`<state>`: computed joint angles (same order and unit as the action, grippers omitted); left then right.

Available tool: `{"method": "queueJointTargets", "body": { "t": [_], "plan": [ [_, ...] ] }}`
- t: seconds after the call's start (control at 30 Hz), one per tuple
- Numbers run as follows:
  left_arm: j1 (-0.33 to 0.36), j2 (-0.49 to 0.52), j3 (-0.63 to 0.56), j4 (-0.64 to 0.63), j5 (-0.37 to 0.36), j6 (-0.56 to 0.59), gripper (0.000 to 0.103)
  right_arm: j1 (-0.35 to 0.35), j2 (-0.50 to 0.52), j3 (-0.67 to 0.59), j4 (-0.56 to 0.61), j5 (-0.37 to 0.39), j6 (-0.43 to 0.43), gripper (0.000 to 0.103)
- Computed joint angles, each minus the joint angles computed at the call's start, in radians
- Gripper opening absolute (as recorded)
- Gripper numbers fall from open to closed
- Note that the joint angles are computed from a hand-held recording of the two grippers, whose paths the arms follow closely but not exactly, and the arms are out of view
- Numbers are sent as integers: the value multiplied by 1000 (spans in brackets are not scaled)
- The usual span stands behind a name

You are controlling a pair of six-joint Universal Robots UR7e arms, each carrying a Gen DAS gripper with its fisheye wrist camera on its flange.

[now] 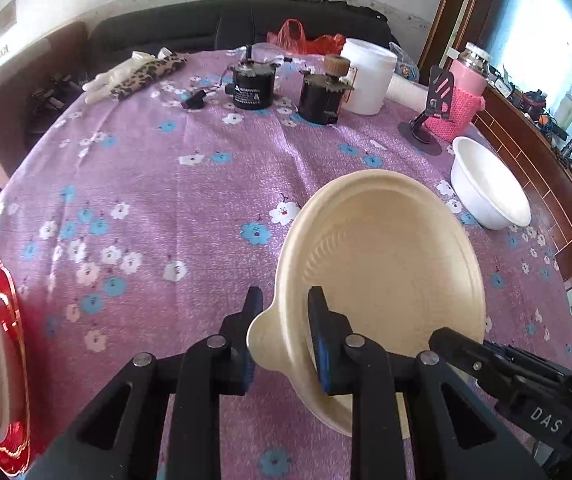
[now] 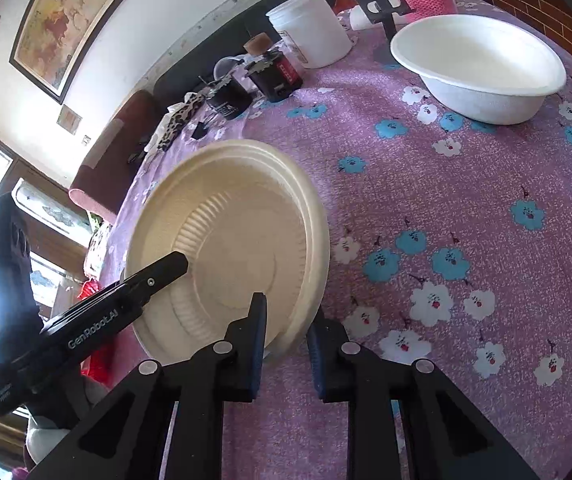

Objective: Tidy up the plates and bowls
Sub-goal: 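Carry the cream bowl with both tools and lower it into the white bowl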

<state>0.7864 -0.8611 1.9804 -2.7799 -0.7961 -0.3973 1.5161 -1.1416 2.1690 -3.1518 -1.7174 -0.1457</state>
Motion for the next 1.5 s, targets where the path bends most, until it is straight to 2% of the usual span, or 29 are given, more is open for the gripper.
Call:
{"method": "queueJointTargets", "body": {
  "t": [0.27,0.4,0.57,0.67,0.77,0.9,1.0,1.2,1.37,1.5],
  "plan": [
    [-92,-246,213,24,77,-185,23,113,-7,56,-55,28,-40,21],
    [-142,-406,327,67,160,-295,23,202,34,40,-65,30,-47,21],
    [-183,-601,411,261,303,-483,26,319,132,-21,-63,24,-56,21],
    [-180,-702,425,424,363,-609,29,380,208,-77,-48,10,-54,21],
    [-166,-769,426,534,410,-678,29,429,276,-136,-30,-15,-56,21],
    [-139,-790,397,661,452,-716,29,475,337,-203,2,-53,-43,21],
    [-112,-784,392,611,454,-660,29,496,372,-256,35,-93,-41,21],
    [-62,-734,381,576,470,-638,30,518,432,-334,65,-165,-53,21],
    [-39,-723,370,640,503,-675,31,515,476,-374,78,-190,-60,21],
    [-13,-708,371,591,505,-636,33,514,503,-394,76,-206,-67,21]
  ]
}}
